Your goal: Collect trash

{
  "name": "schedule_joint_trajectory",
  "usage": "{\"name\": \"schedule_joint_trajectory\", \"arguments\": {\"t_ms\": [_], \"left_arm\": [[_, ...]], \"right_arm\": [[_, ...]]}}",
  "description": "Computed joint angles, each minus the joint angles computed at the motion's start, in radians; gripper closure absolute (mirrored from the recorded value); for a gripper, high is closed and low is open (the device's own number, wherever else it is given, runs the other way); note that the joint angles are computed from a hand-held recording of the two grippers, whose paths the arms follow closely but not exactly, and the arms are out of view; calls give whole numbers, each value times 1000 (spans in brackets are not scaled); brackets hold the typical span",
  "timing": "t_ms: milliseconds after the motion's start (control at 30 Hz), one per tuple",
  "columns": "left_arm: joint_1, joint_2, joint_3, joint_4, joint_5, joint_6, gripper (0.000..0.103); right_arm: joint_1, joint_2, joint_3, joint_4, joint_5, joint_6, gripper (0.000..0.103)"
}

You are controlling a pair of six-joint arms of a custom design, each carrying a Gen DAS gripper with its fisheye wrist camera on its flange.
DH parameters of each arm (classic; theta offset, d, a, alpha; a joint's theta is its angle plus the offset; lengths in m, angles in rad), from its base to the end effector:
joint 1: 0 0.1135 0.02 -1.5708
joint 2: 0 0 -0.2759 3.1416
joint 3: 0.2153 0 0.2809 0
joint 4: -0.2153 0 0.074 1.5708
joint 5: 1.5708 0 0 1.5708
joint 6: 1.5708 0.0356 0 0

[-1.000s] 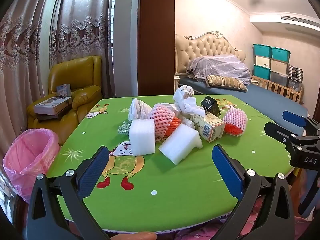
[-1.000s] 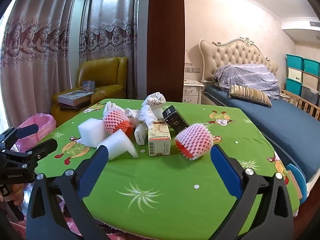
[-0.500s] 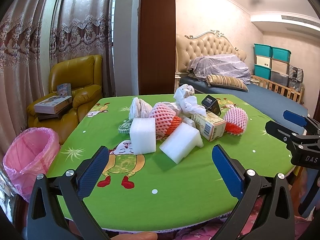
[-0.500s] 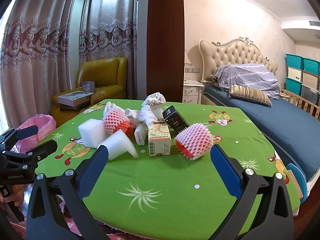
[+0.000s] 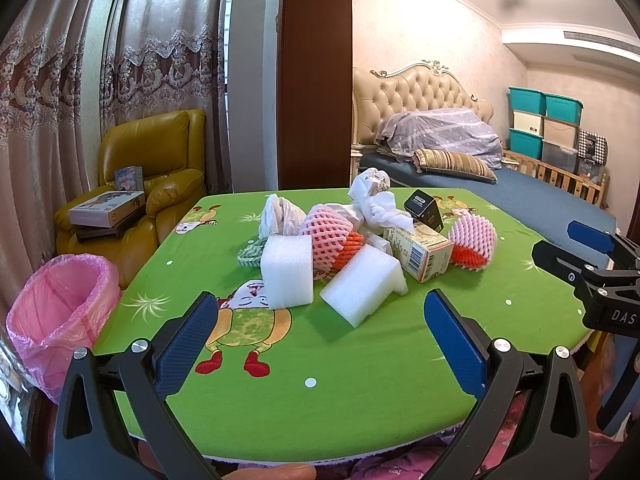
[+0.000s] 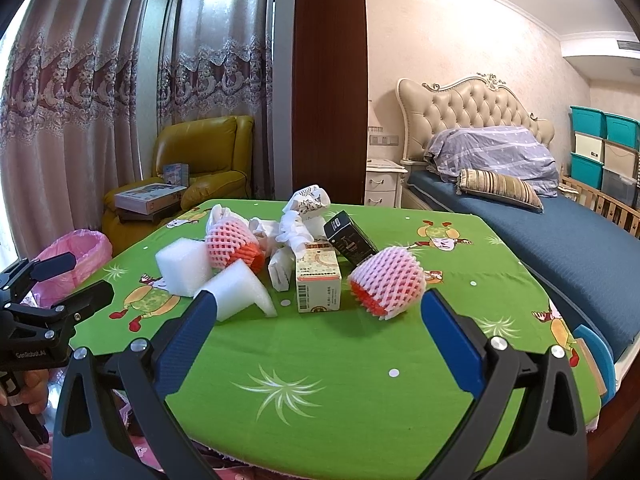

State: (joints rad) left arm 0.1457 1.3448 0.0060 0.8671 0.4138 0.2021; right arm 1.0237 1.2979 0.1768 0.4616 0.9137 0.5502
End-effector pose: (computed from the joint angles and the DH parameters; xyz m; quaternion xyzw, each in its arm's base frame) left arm 0.1749 0.0112 0.0807 0.1308 0.8312 -0.0841 0.5338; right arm 0.1253 0.1516 0.0995 -0.0003 0.8289 0.0000 0.5593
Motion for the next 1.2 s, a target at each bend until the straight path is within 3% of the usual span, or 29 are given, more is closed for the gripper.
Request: {"name": "schedule_joint_trajectory", "arguments": {"t_ms": [1200], "left_arm": [[7,-13,6,-21,2,-1,6]], "right_arm": [[7,-12,4,-15,5,10,4]]}}
